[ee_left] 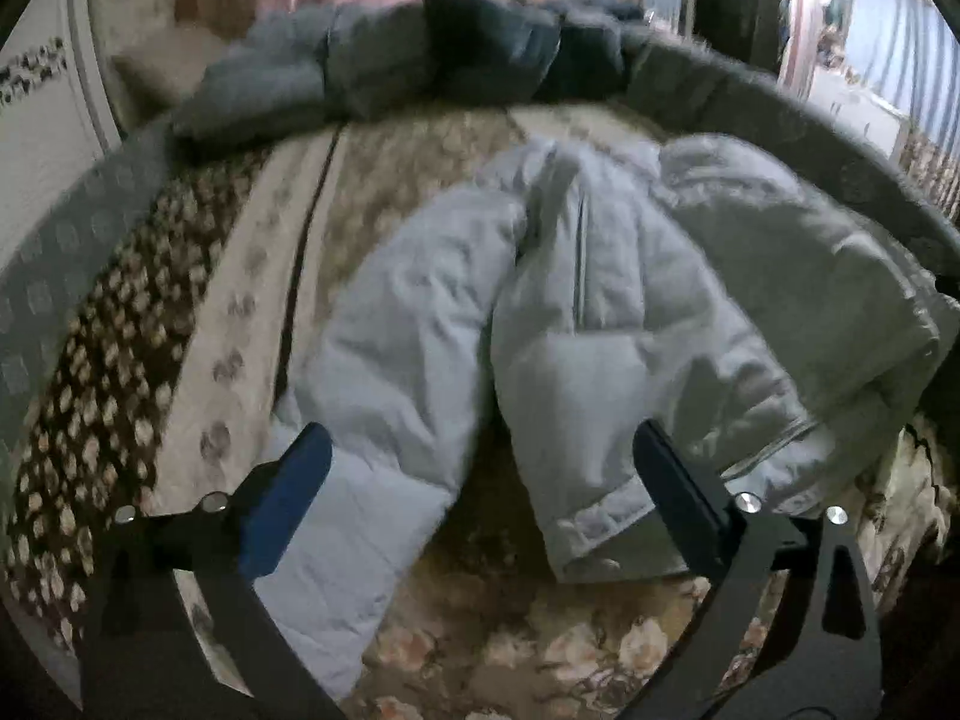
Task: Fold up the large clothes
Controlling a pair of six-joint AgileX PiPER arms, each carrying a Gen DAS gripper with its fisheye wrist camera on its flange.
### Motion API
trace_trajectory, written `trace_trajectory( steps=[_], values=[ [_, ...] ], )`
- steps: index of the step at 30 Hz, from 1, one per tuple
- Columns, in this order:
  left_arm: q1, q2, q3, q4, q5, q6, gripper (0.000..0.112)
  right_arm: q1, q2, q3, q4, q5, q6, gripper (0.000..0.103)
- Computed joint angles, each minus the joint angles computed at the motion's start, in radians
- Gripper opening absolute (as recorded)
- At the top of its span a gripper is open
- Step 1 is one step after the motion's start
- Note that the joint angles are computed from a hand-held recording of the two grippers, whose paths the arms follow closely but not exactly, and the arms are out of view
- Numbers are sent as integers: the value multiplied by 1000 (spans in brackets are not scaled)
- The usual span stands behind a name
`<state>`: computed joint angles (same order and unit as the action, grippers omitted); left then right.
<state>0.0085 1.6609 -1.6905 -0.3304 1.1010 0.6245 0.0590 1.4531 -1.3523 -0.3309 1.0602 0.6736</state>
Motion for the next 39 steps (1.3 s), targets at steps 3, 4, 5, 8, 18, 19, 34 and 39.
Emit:
trace_trajectory(
  steps=[3, 4, 5, 8, 18, 19, 34, 39],
  values=[
    [-136, 59, -30, 87, -34, -158, 100, -26, 89, -36, 97, -37, -30, 101],
    [-164, 68, -39, 98, -36, -190, 100, -11, 93, -33, 92, -42, -13, 101],
    [-199, 69, -35, 111, -43, -228, 100, 2, 110, -46, 85, -47, 2, 101],
    [-277, 90, -53, 135, -35, -327, 100, 27, 207, -140, 90, -45, 16, 101],
    [-582, 354, -254, 479, 49, -577, 100, 61, 381, -279, 48, 54, 9, 97],
    [-584, 355, -249, 486, 39, -576, 98, 60, 382, -282, 62, 60, -16, 91],
    [-401, 93, -49, 335, 3, -381, 0, 31, 166, -145, 114, 31, -68, 17],
    [-314, -9, 49, 282, 13, -244, 0, 46, 65, -66, 131, 32, -69, 17]
  ],
)
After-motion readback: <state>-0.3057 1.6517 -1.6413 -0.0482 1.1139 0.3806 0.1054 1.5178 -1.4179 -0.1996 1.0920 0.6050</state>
